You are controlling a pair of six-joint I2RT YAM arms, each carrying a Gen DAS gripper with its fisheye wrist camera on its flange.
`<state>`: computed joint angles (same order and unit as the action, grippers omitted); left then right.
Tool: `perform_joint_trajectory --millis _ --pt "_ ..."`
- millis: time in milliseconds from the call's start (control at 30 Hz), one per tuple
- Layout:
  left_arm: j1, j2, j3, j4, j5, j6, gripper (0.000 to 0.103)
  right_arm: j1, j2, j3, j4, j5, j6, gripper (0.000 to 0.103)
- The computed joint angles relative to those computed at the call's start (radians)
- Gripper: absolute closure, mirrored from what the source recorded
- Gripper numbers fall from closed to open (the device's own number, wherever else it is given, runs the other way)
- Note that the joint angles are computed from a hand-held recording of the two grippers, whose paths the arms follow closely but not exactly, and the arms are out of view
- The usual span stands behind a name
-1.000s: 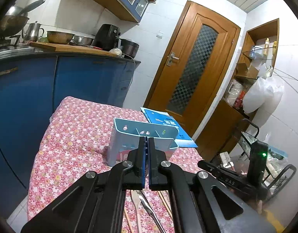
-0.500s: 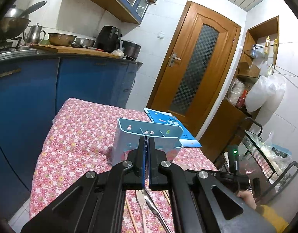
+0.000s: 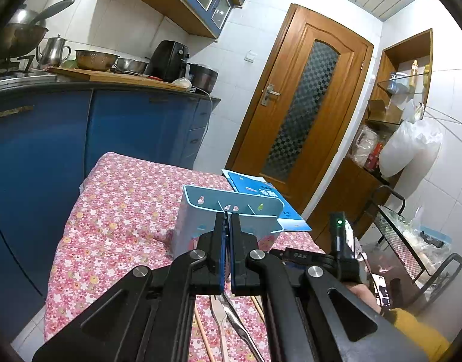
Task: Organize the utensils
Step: 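Lift the fork with the left tool while the right tool carries the spoon toward the blue box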
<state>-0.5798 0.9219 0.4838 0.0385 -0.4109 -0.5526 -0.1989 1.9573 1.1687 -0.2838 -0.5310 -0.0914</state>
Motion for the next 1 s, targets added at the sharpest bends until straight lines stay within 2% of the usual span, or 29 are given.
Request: perform_joint_trajectory --millis 133,200,267,433,533,833,1000 --pt "-0.002 0.009 0.002 0.007 -0.001 0.0 0.103 0.014 -0.007 -0.014 0.029 0.034 -0.001 0.053" --pt "-0.004 0.009 0.001 0.008 -0.003 0.001 0.103 0.016 -0.004 -0.015 0.038 0.056 -0.001 0.071" --pt "-0.006 0.008 0.002 0.005 -0.007 0.001 0.103 0.0 0.021 0.015 0.016 0.02 0.01 0.085" --pt "-0.009 0.017 0.009 0.002 -0.008 0.002 0.103 -0.031 0.065 0.063 -0.037 -0.1 0.03 0.095" --pt "-0.007 0.027 0.017 0.001 -0.005 0.007 0.103 -0.039 0.034 0.033 -0.022 -0.128 0.035 0.098" --pt "0.008 0.017 0.059 -0.022 -0.004 0.037 0.103 -0.101 -0.149 -0.071 -0.014 -0.211 -0.04 0.098" --pt "0.018 0.042 0.113 -0.038 0.012 0.062 0.103 -0.105 -0.258 -0.115 0.046 -0.238 -0.044 0.098"
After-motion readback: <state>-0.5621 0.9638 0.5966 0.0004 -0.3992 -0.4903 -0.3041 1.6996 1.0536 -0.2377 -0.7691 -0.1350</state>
